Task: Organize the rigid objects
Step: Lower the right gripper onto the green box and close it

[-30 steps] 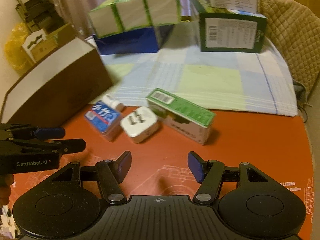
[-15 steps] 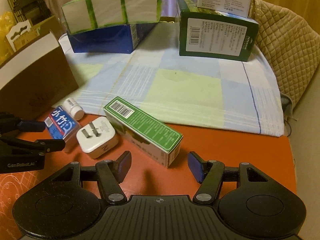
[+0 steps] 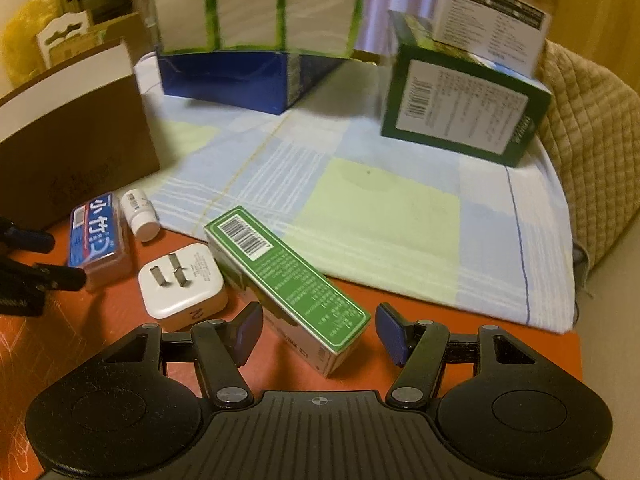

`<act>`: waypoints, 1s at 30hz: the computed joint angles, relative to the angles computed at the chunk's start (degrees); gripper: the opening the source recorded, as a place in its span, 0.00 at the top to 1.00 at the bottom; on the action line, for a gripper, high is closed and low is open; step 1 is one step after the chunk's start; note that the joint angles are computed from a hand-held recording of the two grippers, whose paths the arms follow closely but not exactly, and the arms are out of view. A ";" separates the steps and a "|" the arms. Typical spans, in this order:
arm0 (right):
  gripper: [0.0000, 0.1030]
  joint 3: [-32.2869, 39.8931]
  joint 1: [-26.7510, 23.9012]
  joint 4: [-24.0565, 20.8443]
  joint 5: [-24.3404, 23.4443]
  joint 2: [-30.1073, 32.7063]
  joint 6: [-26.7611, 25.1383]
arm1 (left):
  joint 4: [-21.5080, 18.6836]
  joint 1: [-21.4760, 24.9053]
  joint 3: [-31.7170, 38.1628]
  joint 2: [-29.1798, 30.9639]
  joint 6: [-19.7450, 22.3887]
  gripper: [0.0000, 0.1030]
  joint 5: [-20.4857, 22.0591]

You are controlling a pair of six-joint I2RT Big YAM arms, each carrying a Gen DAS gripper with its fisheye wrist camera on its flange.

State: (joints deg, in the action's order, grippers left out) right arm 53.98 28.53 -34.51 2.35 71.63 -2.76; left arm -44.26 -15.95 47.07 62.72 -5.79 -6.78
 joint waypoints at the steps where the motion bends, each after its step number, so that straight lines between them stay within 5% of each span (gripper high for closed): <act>1: 0.42 -0.07 0.06 0.22 -0.29 0.08 -0.51 | -0.36 0.31 -0.09 -0.26 -0.18 0.48 -0.04; 4: 0.46 -0.35 0.56 0.37 0.11 -0.03 -1.78 | -1.31 1.18 -0.17 -1.21 -1.00 0.48 1.39; 5: 0.58 -0.44 0.79 0.21 0.51 -0.18 -2.04 | -1.53 1.44 -0.08 -1.56 -1.39 0.48 2.36; 11: 0.65 -0.84 2.03 -2.22 0.49 -1.71 0.91 | -0.75 1.27 1.25 -0.84 -4.44 0.47 5.67; 22: 0.67 -0.97 7.43 -7.52 15.68 -3.51 13.63 | -1.01 0.84 4.15 4.02 -9.77 0.47 5.92; 30: 0.67 -0.82 6.31 -9.62 9.88 -3.94 16.39 | -1.97 1.01 5.36 5.15 -12.47 0.47 8.44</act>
